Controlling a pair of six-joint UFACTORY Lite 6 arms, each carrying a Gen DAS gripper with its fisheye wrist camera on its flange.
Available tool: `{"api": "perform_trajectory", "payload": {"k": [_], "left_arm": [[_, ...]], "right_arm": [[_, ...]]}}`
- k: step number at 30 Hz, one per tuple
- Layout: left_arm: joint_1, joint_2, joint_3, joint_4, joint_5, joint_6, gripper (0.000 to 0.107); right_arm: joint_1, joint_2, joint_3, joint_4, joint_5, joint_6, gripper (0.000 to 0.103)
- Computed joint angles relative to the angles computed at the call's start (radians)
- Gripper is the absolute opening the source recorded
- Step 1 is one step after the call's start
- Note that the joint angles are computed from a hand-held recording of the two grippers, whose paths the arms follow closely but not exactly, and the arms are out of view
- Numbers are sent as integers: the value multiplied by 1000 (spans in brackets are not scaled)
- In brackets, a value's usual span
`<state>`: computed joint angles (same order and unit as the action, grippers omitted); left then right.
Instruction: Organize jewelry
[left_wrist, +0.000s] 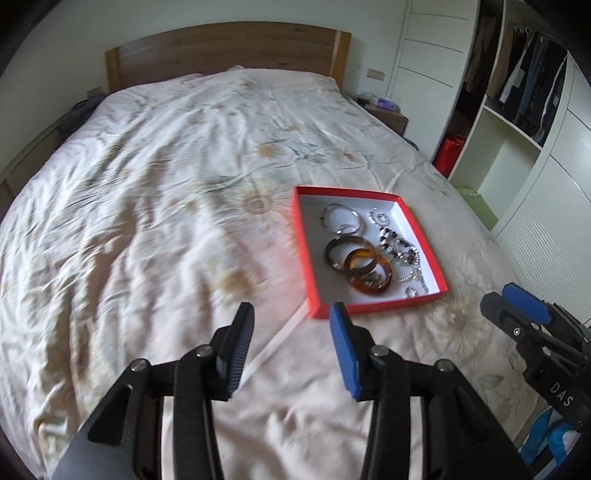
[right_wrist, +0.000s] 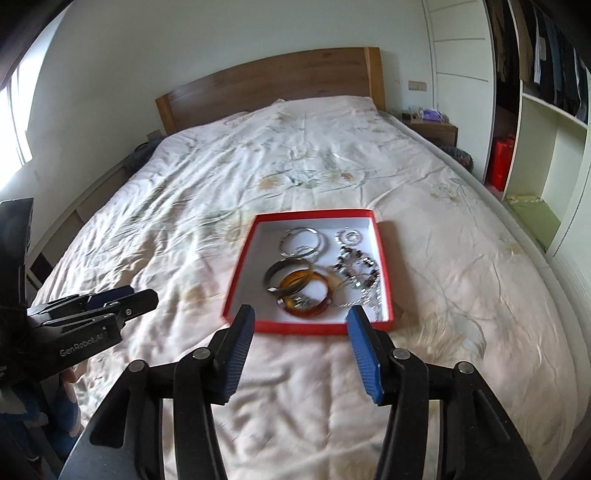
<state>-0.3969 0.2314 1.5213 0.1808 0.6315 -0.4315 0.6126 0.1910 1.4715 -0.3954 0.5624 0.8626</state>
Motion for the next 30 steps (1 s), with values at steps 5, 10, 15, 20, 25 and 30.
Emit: {"api": "perform_trajectory", "payload": {"k": [5,10,15,20,25,30], "left_arm": [[24,-253,-221,71,13,-52,45],[52,-488,-390,127,59,-86,45],[59,-690,-512,196,127,-123,45],[87,-856,-591,221,192,-110,46],[103,-982,-637,222,235,-89,46],[123,-1087,-660,210,275,-49,46]], "right_arm": [[143,-46,-1,-103,79,138,57],[276,-62,17,-190,147,259,60],[401,-69,33,-268,223,375,61],[482,-85,47,-317,298,446,61],[559,-83,87,-363,387,495,61],[622,-71,117,-388,444,523,62]]}}
